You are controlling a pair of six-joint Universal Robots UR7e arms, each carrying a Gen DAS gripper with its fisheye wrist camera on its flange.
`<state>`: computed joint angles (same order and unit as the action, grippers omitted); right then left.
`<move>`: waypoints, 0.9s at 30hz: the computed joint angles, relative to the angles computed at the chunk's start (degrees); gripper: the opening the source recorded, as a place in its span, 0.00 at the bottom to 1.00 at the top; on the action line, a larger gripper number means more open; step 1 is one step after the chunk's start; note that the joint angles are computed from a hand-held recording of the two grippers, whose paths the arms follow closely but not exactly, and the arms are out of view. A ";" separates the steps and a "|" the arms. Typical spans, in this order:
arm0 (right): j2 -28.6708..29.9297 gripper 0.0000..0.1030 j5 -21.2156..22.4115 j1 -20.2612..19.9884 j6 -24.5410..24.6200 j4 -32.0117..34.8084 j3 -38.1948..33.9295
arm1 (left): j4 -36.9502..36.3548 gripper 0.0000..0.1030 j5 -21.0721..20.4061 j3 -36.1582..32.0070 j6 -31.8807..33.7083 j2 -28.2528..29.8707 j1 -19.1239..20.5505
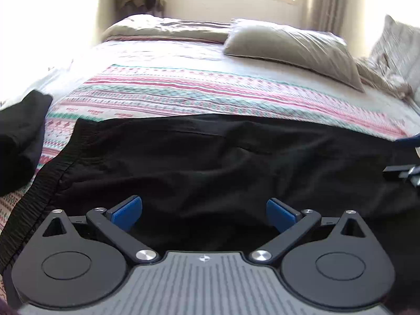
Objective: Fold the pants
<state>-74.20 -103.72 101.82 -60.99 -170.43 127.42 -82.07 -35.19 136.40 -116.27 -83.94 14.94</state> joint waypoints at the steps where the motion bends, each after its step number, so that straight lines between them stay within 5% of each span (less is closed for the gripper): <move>1: 1.73 0.93 0.61 0.73 -1.65 0.09 -0.48 | 0.72 1.00 0.25 -0.03 -0.84 -0.46 0.40; 4: 7.69 0.93 -1.31 4.27 -6.08 -0.89 -2.07 | 3.70 1.00 0.47 -0.29 -3.97 -1.73 1.26; 10: 17.69 0.93 -3.70 8.63 -0.39 5.76 -11.38 | 4.55 1.00 3.09 1.39 -6.47 -4.89 1.57; 19: 28.01 0.88 -4.80 8.25 -2.88 -3.73 -18.64 | -3.04 1.00 4.32 3.33 -1.02 -4.78 4.80; 23: 30.61 0.71 -5.76 7.03 2.74 -1.63 -23.36 | -4.54 1.00 4.21 3.29 1.19 -3.85 5.96; 27: 32.14 0.67 -6.53 5.91 7.11 2.76 -26.99 | -4.77 1.00 4.02 3.27 1.98 -3.86 6.27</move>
